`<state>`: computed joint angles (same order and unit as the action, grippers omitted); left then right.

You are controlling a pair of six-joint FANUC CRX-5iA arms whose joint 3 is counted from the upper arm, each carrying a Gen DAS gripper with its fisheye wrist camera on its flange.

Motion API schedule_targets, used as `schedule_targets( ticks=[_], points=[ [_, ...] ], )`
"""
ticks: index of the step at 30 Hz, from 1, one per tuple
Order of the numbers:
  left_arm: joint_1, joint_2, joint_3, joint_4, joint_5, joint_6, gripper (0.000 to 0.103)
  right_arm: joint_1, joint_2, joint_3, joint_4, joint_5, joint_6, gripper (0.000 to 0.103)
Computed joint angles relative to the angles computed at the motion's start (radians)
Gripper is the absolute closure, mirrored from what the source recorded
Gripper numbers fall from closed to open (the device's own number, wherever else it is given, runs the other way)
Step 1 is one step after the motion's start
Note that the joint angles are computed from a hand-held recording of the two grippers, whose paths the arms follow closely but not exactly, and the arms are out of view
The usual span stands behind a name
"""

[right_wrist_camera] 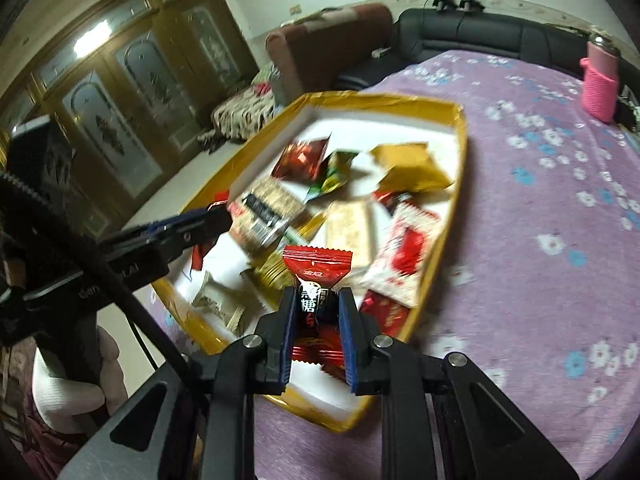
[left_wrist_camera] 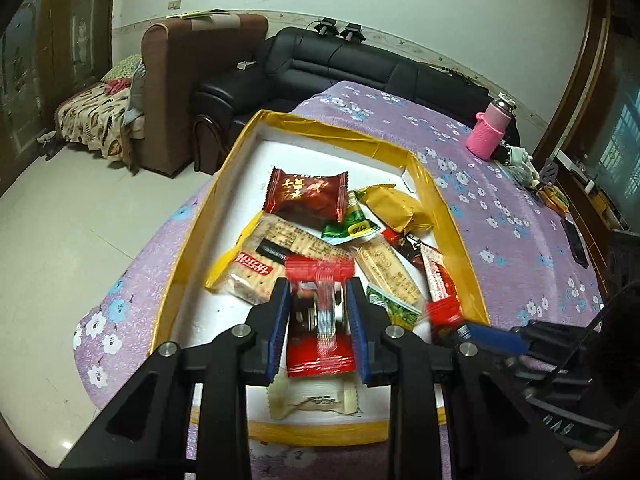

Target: Organize snacks

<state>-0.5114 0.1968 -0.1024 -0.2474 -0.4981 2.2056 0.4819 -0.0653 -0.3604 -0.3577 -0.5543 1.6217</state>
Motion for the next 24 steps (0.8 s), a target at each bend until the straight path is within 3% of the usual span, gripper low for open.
schedule_targets(
  ticks=[2, 6, 9, 12, 14, 16, 19, 22, 24],
  points=[
    [0.005, -0.003, -0.008, 0.010, 0.007, -0.002, 0.065, 0.009, 0.015, 0.007, 0.002, -0.006, -0.008, 0.084],
    [0.011, -0.016, -0.028, 0.021, 0.034, 0.005, 0.035, 0.026, 0.026, 0.007, 0.030, 0.004, -0.038, 0.081],
    [0.005, -0.031, -0.032, 0.000, 0.041, 0.032, 0.028, 0.030, 0.013, -0.002, 0.034, 0.022, -0.038, 0.081],
    [-0.022, -0.037, -0.003, -0.085, 0.005, 0.115, 0.021, 0.058, -0.027, -0.054, 0.113, 0.090, -0.104, 0.077],
    [-0.069, -0.029, 0.054, -0.211, -0.082, 0.230, 0.019, 0.073, -0.065, -0.099, 0.164, 0.139, -0.158, 0.067],
    [-0.142, -0.007, 0.135, -0.369, -0.229, 0.363, 0.015, 0.086, -0.106, -0.157, 0.237, 0.200, -0.241, 0.062],
    [-0.213, 0.015, 0.202, -0.498, -0.365, 0.459, 0.005, 0.101, -0.155, -0.241, 0.372, 0.274, -0.387, 0.060],
    [-0.270, 0.036, 0.248, -0.583, -0.456, 0.504, 0.003, 0.105, -0.198, -0.304, 0.480, 0.319, -0.506, 0.057],
    [-0.286, 0.042, 0.261, -0.597, -0.472, 0.505, 0.003, 0.105, -0.228, -0.360, 0.607, 0.359, -0.631, 0.055]
  ],
)
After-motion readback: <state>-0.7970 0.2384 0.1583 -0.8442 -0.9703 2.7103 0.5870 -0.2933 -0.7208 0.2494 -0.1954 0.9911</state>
